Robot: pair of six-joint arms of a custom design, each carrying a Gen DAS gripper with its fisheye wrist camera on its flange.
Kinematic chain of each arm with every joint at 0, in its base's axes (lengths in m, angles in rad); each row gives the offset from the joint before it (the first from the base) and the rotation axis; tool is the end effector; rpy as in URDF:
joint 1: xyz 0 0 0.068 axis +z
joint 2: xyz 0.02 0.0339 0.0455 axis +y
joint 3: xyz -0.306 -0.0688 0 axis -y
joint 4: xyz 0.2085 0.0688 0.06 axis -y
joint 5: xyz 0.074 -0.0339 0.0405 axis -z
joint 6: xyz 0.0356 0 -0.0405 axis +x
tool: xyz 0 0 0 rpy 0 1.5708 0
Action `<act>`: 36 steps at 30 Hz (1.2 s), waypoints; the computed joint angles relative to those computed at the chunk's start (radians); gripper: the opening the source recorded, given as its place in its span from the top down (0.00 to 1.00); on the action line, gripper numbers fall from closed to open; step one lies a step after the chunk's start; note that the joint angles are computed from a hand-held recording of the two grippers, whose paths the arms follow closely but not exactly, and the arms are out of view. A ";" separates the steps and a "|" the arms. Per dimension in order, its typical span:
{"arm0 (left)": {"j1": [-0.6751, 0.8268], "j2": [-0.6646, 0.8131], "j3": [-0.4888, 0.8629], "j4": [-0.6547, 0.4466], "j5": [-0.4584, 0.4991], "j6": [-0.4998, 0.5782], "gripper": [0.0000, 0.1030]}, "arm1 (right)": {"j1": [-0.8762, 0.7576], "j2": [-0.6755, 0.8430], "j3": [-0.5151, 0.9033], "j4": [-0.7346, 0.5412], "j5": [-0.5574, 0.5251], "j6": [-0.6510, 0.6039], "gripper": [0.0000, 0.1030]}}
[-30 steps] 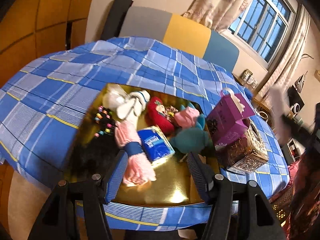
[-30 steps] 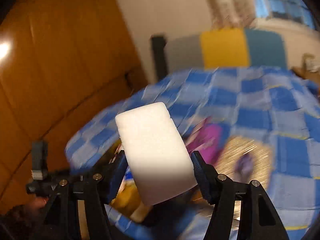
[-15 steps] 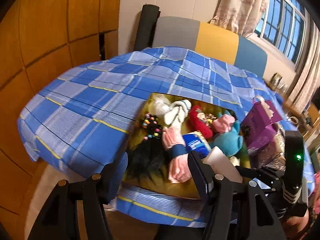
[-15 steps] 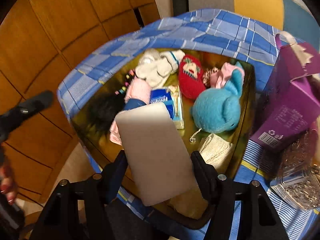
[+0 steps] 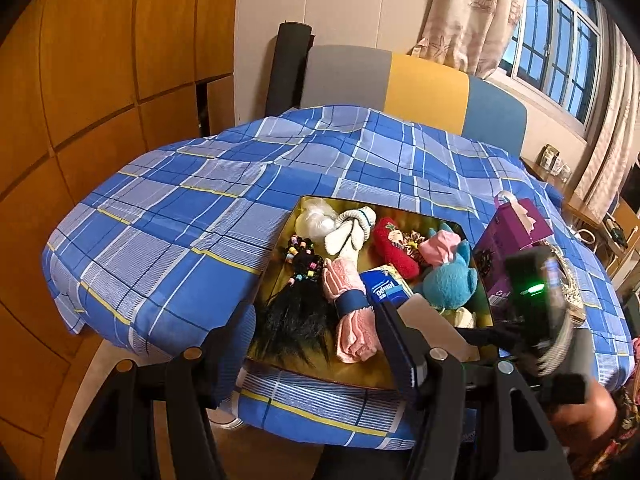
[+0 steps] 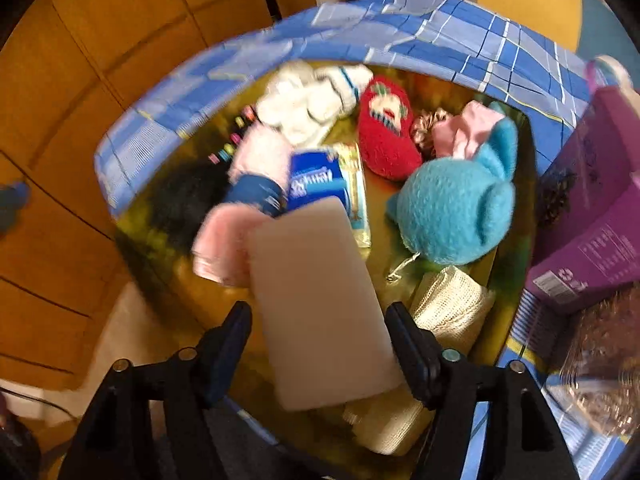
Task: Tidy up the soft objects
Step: 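Lower the white foam block into the gold tray and open the right tool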
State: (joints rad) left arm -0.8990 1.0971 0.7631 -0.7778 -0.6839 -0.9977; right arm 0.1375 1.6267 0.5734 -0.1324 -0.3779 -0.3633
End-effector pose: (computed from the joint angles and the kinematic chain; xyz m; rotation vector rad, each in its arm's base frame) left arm 0.1060 -0.0972 0.2831 -0.3086 2.3190 0.0413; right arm 0.2286 0.0449 0.1683 -0.7620 2.5755 0.4510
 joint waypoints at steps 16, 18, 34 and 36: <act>-0.032 0.010 0.011 -0.054 -0.004 -0.067 0.39 | -0.002 0.059 0.032 -0.022 -0.010 0.035 0.57; -0.050 0.019 0.020 -0.080 -0.033 -0.088 0.39 | 0.017 0.029 0.008 -0.009 0.034 0.013 0.57; -0.152 0.134 0.092 -0.169 -0.109 -0.194 0.39 | 0.033 -0.051 -0.065 0.235 0.257 0.045 0.47; -0.164 0.142 0.100 -0.183 -0.115 -0.209 0.39 | 0.049 -0.008 -0.079 0.286 0.290 0.040 0.51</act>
